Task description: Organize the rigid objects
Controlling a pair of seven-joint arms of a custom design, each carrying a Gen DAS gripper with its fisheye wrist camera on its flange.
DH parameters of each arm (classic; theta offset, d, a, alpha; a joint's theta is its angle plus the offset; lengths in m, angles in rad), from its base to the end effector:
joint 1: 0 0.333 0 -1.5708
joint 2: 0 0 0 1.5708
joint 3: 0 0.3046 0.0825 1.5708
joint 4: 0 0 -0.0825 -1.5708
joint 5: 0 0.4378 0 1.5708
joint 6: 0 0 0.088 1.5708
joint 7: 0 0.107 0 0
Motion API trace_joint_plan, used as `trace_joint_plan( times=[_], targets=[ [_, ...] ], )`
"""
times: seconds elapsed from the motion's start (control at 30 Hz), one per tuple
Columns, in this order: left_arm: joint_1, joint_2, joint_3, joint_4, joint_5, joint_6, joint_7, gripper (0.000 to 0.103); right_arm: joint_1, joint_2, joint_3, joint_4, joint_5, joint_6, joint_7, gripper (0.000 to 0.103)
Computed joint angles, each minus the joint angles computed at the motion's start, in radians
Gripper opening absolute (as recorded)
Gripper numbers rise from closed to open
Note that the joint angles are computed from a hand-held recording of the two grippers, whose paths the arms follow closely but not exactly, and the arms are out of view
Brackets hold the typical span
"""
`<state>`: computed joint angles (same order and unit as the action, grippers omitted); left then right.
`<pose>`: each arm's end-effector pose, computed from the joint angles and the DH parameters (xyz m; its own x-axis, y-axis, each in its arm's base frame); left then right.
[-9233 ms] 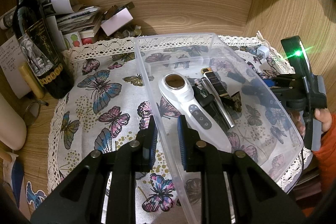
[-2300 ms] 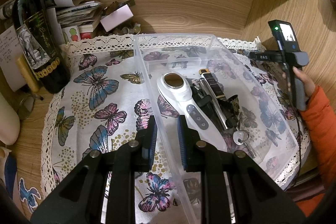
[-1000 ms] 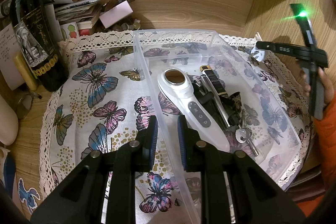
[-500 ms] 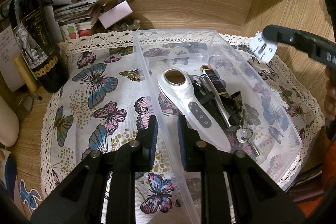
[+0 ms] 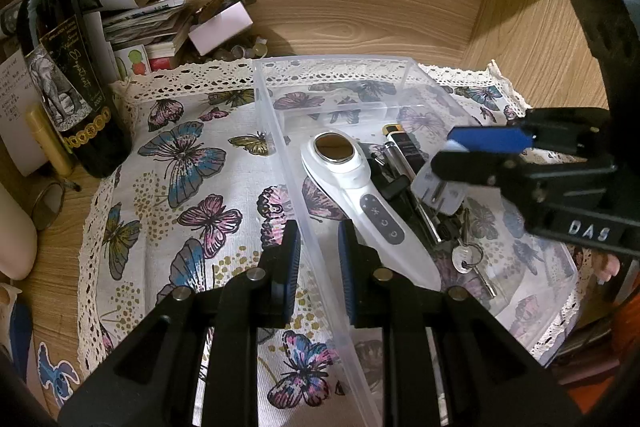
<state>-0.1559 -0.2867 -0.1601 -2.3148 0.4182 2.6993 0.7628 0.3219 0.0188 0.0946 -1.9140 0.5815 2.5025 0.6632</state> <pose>0.5241 -0.1897 0.4948 0.1231 -0.9868 0.1053 -0.7333 -0.1619 -0.6603 0.6036 0.2626 0.5145 0.8123 -0.5831 0.0101 -0.4318 -0.6130 -0.6616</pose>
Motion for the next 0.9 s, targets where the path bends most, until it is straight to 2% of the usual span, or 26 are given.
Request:
trace_joint_plan(
  times=[0.17, 0.3, 0.43, 0.57, 0.63, 0.77, 0.9],
  targets=[
    [0.002, 0.001, -0.003, 0.003, 0.007, -0.010, -0.003, 0.019, 0.002, -0.003, 0.000, -0.008, -0.036, 0.001, 0.032, 0.027],
    [0.008, 0.000, -0.011, 0.008, 0.024, -0.026, -0.015, 0.019, -0.001, -0.025, -0.003, -0.027, -0.003, 0.021, 0.016, 0.034],
    [0.018, -0.011, -0.027, 0.012, 0.065, -0.053, -0.051, 0.019, -0.002, -0.067, -0.008, -0.064, 0.053, 0.057, -0.026, 0.036],
    [0.036, -0.043, -0.056, 0.010, 0.149, -0.077, -0.136, 0.019, 0.003, -0.127, -0.019, -0.119, 0.144, 0.101, -0.095, 0.043],
    [0.040, -0.058, -0.069, 0.013, 0.189, -0.084, -0.169, 0.019, 0.010, -0.159, -0.028, -0.149, 0.202, 0.129, -0.138, 0.051],
    [0.044, -0.097, -0.099, 0.017, 0.278, -0.084, -0.238, 0.019, 0.024, -0.227, -0.054, -0.202, 0.324, 0.152, -0.209, 0.051],
    [0.048, -0.130, -0.130, 0.020, 0.359, -0.078, -0.307, 0.019, 0.049, -0.298, -0.080, -0.263, 0.450, 0.213, -0.295, 0.066]
  ],
)
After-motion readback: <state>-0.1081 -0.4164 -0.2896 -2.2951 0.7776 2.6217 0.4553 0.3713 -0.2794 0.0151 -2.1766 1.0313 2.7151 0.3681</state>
